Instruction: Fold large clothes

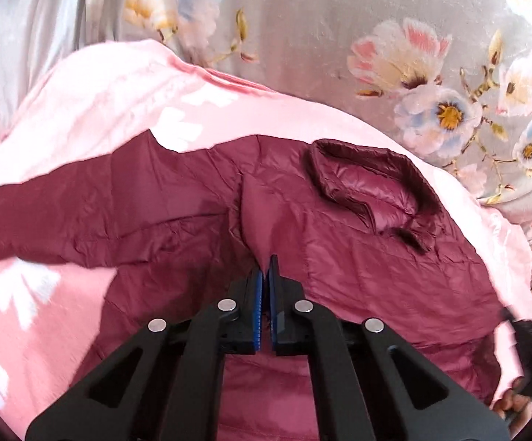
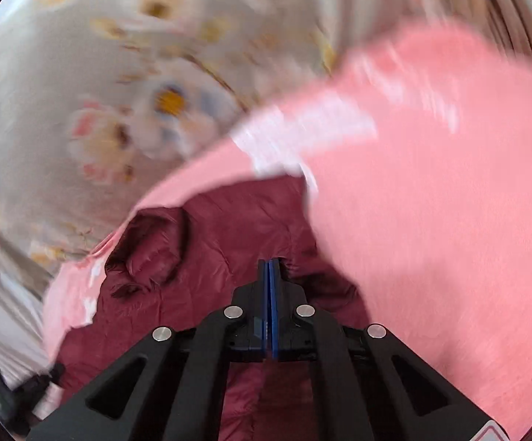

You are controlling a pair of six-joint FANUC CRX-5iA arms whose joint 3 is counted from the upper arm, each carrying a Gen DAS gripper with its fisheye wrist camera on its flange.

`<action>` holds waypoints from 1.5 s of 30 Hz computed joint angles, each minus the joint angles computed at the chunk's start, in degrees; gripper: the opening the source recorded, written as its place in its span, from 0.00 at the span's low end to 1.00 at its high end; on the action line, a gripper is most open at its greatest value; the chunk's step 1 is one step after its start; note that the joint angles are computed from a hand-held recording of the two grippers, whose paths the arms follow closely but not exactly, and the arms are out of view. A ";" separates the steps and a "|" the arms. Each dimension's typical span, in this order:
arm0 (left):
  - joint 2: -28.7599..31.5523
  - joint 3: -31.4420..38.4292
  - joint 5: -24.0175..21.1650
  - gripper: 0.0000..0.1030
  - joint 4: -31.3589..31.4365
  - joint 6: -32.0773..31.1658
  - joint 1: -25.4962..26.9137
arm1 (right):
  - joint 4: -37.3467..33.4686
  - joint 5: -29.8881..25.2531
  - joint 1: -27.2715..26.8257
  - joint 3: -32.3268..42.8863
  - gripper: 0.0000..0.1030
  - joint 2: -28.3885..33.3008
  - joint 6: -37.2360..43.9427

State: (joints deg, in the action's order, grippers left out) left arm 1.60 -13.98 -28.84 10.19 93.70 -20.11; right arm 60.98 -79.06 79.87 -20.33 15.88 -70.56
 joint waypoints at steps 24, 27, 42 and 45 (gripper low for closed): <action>2.79 -2.68 1.89 0.07 -10.82 6.95 -1.41 | -17.40 -1.39 3.61 8.44 0.04 3.99 6.04; 2.61 -3.64 2.80 0.08 -8.21 4.68 -0.67 | -15.13 -6.46 3.74 13.74 0.14 6.18 10.70; 1.79 -4.79 2.40 0.11 -6.98 2.30 -0.32 | -18.68 1.05 -4.24 32.47 0.17 19.23 43.08; 2.02 -3.97 1.68 0.11 -8.84 3.60 -0.69 | -19.44 -1.56 -4.43 35.25 0.17 20.97 45.63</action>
